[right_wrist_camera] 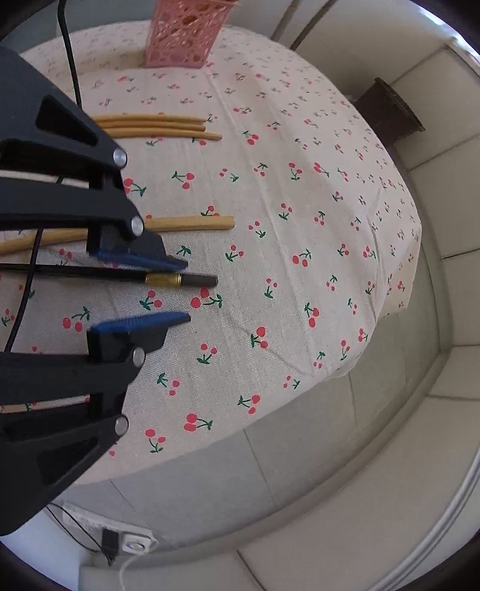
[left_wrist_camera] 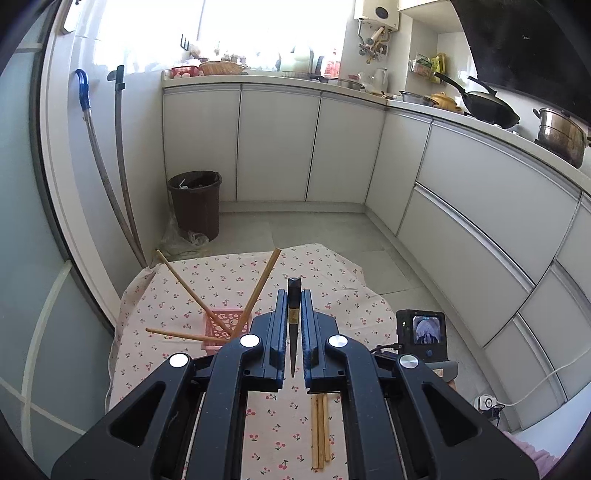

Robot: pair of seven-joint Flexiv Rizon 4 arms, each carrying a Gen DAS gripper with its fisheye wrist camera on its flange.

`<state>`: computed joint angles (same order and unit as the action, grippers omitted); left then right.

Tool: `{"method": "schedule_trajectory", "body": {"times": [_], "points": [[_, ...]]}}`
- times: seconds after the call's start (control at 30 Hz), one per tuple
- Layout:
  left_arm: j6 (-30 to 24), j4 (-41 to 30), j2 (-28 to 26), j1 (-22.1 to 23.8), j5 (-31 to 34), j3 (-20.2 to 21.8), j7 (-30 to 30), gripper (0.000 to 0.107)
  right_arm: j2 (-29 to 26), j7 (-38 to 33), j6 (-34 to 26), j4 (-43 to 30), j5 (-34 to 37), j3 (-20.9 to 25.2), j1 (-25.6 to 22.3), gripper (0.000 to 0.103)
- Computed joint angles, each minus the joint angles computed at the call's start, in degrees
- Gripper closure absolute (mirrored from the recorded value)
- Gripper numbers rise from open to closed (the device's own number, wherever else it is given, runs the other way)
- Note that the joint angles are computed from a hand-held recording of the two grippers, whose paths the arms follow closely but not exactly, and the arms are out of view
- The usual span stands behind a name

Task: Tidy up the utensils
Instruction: 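Lift the black chopstick toward the holder while the right gripper grasps a black chopstick, then lower the black chopstick into the pink holder and open the left gripper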

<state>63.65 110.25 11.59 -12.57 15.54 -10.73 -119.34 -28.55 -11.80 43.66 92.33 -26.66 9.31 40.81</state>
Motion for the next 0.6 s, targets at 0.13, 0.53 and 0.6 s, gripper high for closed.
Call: {"method": "schedule_trajectory", "body": {"times": [0.13, 0.53, 0.6], "points": [[0.79, 0.85, -0.26, -0.31, -1.91, 0.9, 0.34, 0.1, 2.3, 3.61, 7.48, 4.25, -3.36, -1.44, 0.31, 0.096], [2.27, 3.33, 3.62, 1.21, -4.6, 1.85, 0.36, 0.1, 15.61, 17.3, 17.32, 11.8, -26.97, -1.61, -0.76, 0.096], [2.31, 3.21, 4.31, 2.17, -4.43, 1.52, -0.36, 0.1, 16.68, 18.81, 17.13, 11.15, -30.12, -0.97, -1.26, 0.096]]}}
